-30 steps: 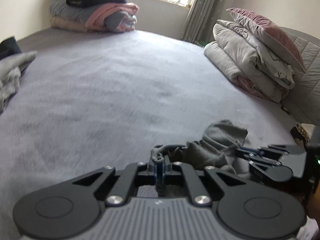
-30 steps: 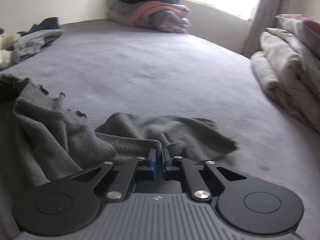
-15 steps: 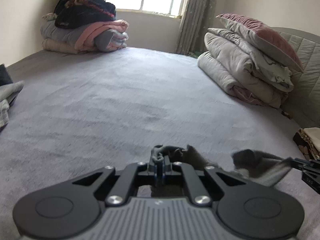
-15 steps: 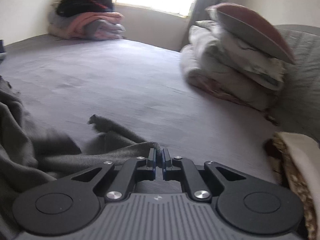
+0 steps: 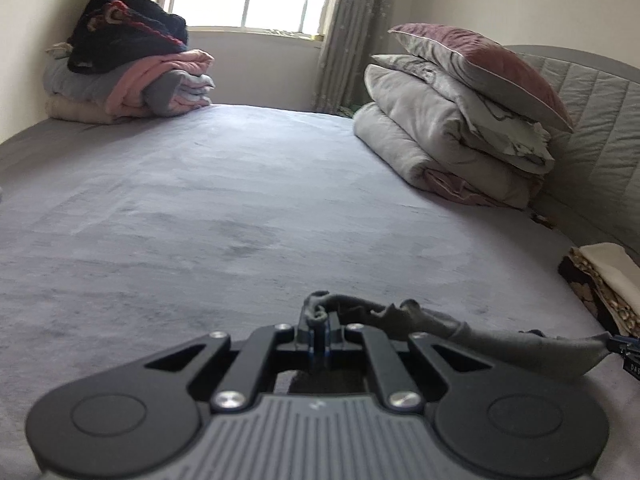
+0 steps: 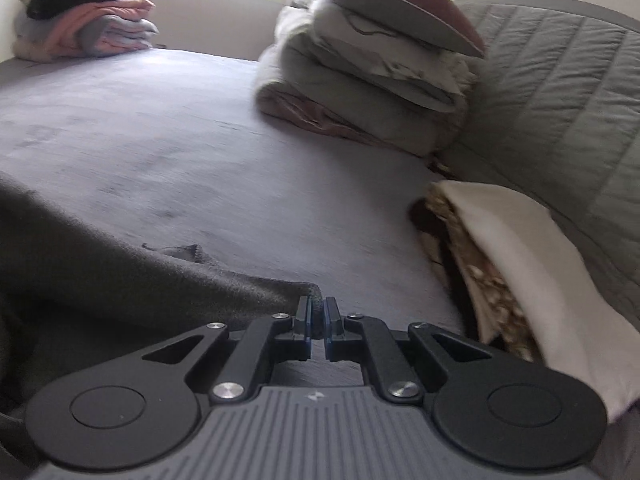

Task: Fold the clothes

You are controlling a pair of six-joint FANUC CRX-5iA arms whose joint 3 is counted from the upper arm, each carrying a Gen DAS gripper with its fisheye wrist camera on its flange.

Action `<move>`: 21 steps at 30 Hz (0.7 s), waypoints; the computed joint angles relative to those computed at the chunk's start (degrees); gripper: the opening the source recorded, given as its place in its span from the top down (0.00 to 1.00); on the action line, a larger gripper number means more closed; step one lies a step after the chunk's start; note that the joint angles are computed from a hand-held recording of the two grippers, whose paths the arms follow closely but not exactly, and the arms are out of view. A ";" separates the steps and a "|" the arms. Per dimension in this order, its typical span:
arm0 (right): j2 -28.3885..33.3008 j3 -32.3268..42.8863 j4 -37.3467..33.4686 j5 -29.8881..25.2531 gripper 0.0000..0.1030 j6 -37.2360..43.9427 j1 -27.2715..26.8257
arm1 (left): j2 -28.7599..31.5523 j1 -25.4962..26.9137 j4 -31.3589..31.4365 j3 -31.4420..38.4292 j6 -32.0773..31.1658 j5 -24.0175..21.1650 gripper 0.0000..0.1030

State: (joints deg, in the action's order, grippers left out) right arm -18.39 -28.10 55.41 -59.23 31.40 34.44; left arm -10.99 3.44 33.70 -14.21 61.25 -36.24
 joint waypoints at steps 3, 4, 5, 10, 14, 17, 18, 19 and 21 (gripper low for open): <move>0.07 -0.44 1.16 -2.17 0.94 -0.07 -0.95 | 1.08 -1.13 3.44 -0.33 -3.59 -0.32 0.96; 0.06 -0.47 1.18 -3.12 0.94 -0.10 -1.15 | 1.57 -1.45 4.28 -0.19 -4.74 -0.89 0.95; 0.09 -0.42 1.04 -4.04 0.94 -0.13 -1.38 | 2.07 -1.76 5.08 -0.03 -5.85 -1.48 0.95; 0.23 1.66 -6.53 -5.63 0.94 3.36 -2.51 | 4.47 -2.89 4.03 1.50 -6.13 -3.93 0.95; 1.37 3.12 -11.44 -6.39 0.93 6.75 -2.32 | 5.99 -2.68 3.16 2.52 -3.66 -6.09 0.91; 2.12 3.57 -12.39 -7.85 0.92 7.25 -1.21 | 6.76 -2.16 3.83 3.17 -1.81 -8.41 0.78; 2.13 3.81 -12.41 -8.13 0.91 7.13 -0.96 | 6.92 -2.00 4.04 3.36 -1.34 -9.16 0.72; 2.07 4.06 -12.45 -8.26 0.89 6.94 -0.80 | 6.90 -1.86 4.02 3.43 -0.93 -9.67 0.60; 1.26 4.44 -13.01 -6.81 0.80 6.16 -0.97 | 6.47 -1.63 3.43 3.43 -0.22 -10.21 0.49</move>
State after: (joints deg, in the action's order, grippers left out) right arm -17.12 -23.66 42.40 -66.04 37.55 33.47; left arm -4.52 1.81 37.13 -10.78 61.03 -46.45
